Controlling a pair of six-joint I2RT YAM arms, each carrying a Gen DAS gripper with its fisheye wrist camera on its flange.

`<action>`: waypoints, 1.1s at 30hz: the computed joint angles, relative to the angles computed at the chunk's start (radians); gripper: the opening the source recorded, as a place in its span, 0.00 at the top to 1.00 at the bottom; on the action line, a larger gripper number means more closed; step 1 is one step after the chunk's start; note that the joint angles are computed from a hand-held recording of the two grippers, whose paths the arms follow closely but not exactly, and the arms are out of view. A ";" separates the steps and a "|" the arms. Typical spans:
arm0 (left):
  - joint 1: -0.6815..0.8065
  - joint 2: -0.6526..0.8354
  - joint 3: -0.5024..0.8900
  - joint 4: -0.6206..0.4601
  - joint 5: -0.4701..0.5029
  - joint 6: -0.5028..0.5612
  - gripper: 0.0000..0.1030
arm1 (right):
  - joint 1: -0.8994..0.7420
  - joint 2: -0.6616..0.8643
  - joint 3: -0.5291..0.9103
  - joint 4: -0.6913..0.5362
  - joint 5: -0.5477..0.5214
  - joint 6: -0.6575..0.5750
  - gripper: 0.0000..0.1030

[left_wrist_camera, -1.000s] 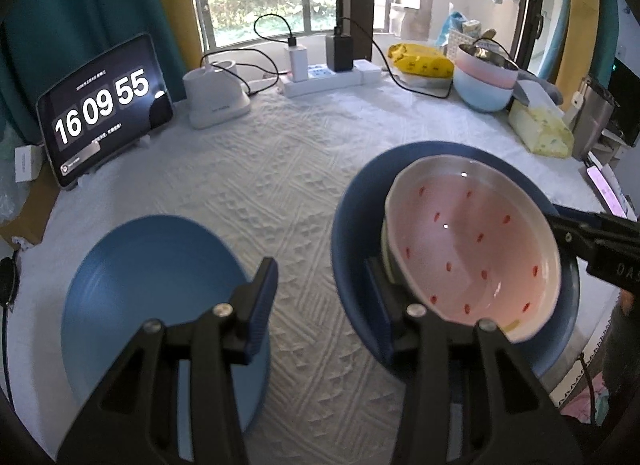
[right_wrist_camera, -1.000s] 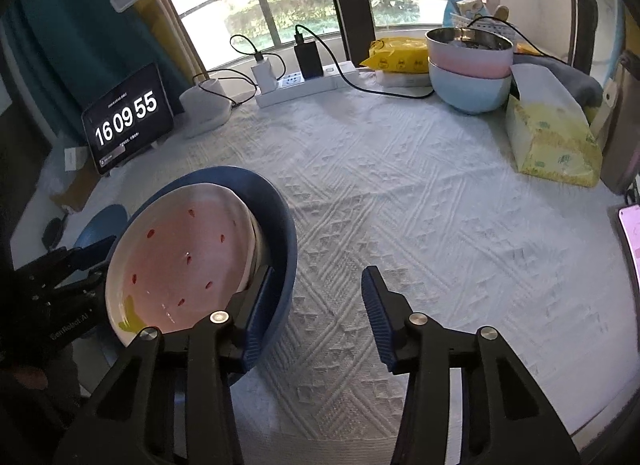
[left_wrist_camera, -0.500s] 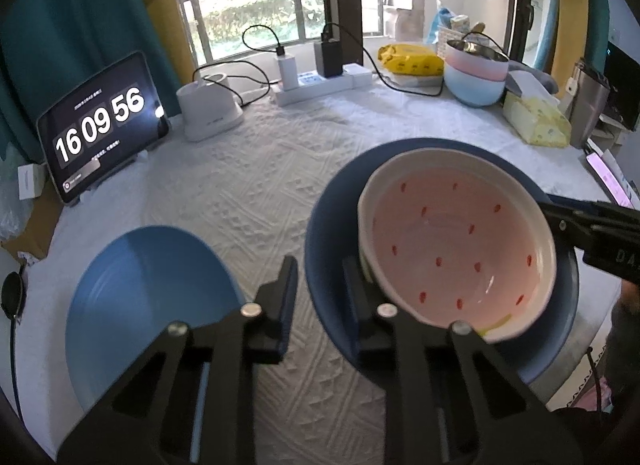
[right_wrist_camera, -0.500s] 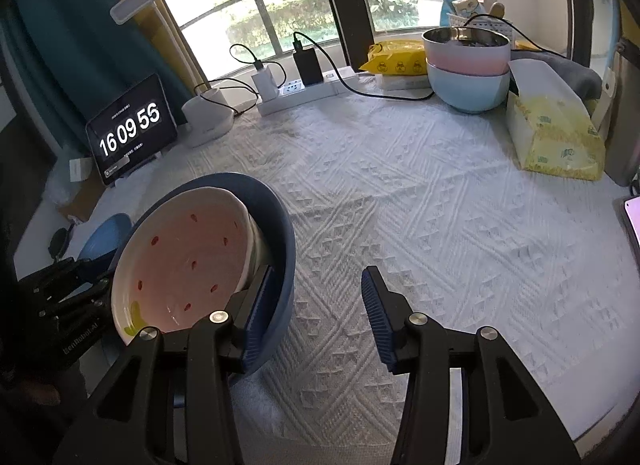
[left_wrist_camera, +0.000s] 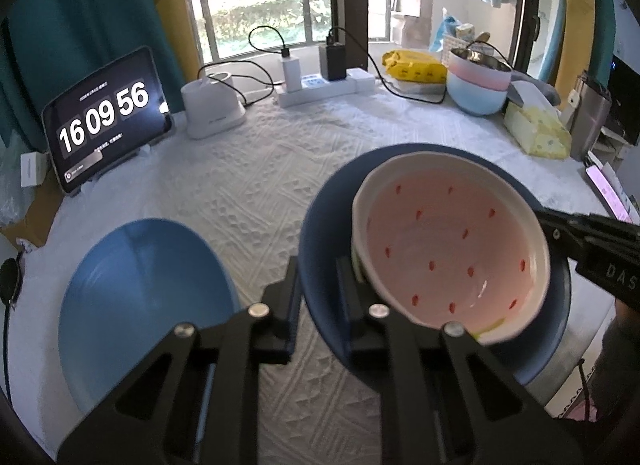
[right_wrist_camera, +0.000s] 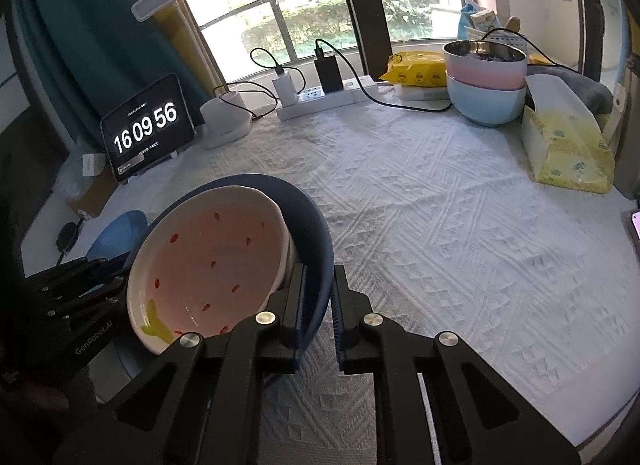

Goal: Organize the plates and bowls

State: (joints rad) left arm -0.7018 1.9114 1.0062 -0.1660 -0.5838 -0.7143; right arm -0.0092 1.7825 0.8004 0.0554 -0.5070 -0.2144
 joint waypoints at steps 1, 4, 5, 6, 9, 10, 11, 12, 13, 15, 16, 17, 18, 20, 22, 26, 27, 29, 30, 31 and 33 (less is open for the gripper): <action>-0.002 -0.001 0.000 0.002 -0.003 -0.004 0.86 | -0.004 0.002 0.003 -0.004 -0.007 0.003 0.88; -0.005 0.001 0.002 0.002 -0.009 -0.007 0.86 | -0.012 0.003 0.000 -0.001 -0.018 0.011 0.88; -0.005 0.000 0.002 0.002 -0.010 -0.008 0.86 | -0.012 0.002 -0.001 0.000 -0.019 0.013 0.88; -0.006 0.002 0.004 -0.001 -0.014 -0.008 0.86 | -0.012 0.001 -0.002 0.000 -0.019 0.014 0.88; -0.011 0.004 0.011 -0.010 -0.021 -0.012 0.87 | -0.011 0.000 -0.004 0.004 -0.018 0.013 0.88; -0.012 0.004 0.011 -0.009 -0.022 -0.016 0.87 | -0.012 -0.001 -0.005 0.005 -0.019 0.014 0.88; -0.012 0.003 0.010 -0.006 -0.023 -0.020 0.87 | -0.013 -0.001 -0.006 0.006 -0.019 0.015 0.88; -0.013 0.001 0.008 -0.005 -0.023 -0.021 0.87 | -0.013 -0.001 -0.006 0.006 -0.019 0.014 0.88; -0.012 0.001 0.009 -0.005 -0.022 -0.022 0.87 | -0.013 -0.001 -0.005 0.004 -0.018 0.013 0.88; -0.009 0.000 0.013 -0.007 -0.018 -0.022 0.87 | -0.012 0.000 0.000 -0.005 -0.015 0.012 0.88; -0.008 0.001 0.015 -0.008 -0.016 -0.022 0.87 | -0.012 -0.002 0.002 -0.010 -0.011 0.011 0.88; -0.008 0.002 0.017 -0.008 -0.012 -0.021 0.87 | -0.012 -0.004 0.002 -0.013 -0.008 0.010 0.88; -0.007 0.006 0.021 -0.008 -0.005 -0.021 0.87 | -0.013 -0.008 0.003 -0.015 -0.005 0.008 0.88; -0.008 0.014 0.024 -0.004 0.007 -0.025 0.87 | -0.016 -0.014 0.000 -0.013 0.002 0.011 0.88; -0.013 0.019 0.026 0.004 0.010 -0.030 0.87 | -0.021 -0.017 0.001 -0.014 0.001 0.014 0.88; -0.011 0.014 0.012 0.034 0.022 -0.033 0.88 | -0.025 -0.029 -0.005 -0.017 0.016 0.015 0.88; -0.010 0.014 0.011 0.040 0.025 -0.033 0.88 | -0.022 -0.033 -0.008 -0.017 0.023 0.016 0.88; -0.009 0.009 0.003 0.055 0.033 -0.038 0.88 | -0.021 -0.041 -0.010 -0.022 0.032 0.018 0.88; -0.009 0.008 0.001 0.061 0.035 -0.040 0.88 | -0.021 -0.043 -0.010 -0.025 0.033 0.019 0.88; -0.010 0.003 -0.006 0.070 0.037 -0.042 0.88 | -0.022 -0.046 -0.008 -0.031 0.034 0.021 0.88; -0.011 -0.009 -0.021 0.091 0.036 -0.042 0.88 | -0.023 -0.054 -0.006 -0.040 0.035 0.027 0.88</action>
State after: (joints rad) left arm -0.7129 1.9025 0.9849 -0.0749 -0.5477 -0.7560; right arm -0.0317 1.7281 0.7941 0.0153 -0.4717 -0.1875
